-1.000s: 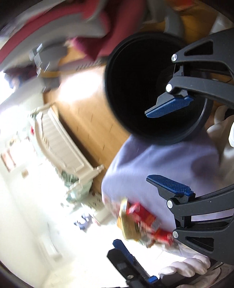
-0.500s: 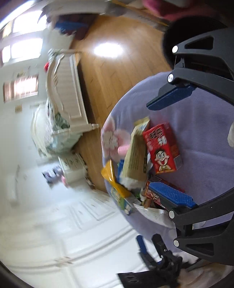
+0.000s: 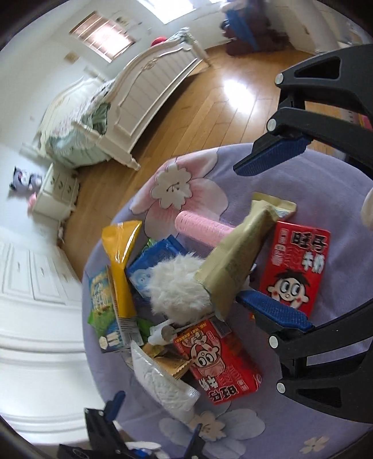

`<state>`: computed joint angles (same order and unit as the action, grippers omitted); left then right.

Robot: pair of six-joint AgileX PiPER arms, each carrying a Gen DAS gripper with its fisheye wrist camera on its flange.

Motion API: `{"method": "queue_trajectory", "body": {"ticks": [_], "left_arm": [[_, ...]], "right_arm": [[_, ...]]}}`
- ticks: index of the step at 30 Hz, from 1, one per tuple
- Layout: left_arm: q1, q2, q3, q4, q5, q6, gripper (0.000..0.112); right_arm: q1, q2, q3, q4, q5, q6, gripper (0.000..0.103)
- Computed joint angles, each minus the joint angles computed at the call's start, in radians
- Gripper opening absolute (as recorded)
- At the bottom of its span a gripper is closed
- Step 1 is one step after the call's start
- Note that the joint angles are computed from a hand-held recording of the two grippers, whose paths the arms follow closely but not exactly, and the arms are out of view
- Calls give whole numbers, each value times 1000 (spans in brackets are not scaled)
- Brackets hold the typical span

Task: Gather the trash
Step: 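Grasp the white tissue pack with the left tool while the right tool grasps the tan paper strip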

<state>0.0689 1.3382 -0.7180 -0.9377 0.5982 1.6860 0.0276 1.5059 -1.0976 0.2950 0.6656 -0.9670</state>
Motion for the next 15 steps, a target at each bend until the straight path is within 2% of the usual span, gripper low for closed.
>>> {"method": "queue_trajectory", "body": {"ticks": [2, 3, 4, 5, 10, 12, 15], "left_arm": [[-17, 32, -25, 29, -9, -41, 98], [-23, 45, -40, 52, -8, -70, 98], [-28, 56, -50, 49, -15, -76, 98], [-24, 66, -61, 41, -9, -76, 98], [5, 179, -202, 133, 125, -258, 98], [13, 207, -232, 135, 156, -286, 88], [17, 243, -269, 139, 195, -323, 81]], "right_arm": [[6, 39, -43, 7, 45, -13, 65], [15, 64, -70, -3, 71, 1, 51], [21, 78, -84, -9, 86, 9, 46], [23, 81, -84, -1, 91, 3, 45], [-32, 17, -6, 172, 67, -77, 20], [-47, -29, 53, 225, 13, -81, 12], [-77, -100, 133, 336, -51, -80, 10]]}}
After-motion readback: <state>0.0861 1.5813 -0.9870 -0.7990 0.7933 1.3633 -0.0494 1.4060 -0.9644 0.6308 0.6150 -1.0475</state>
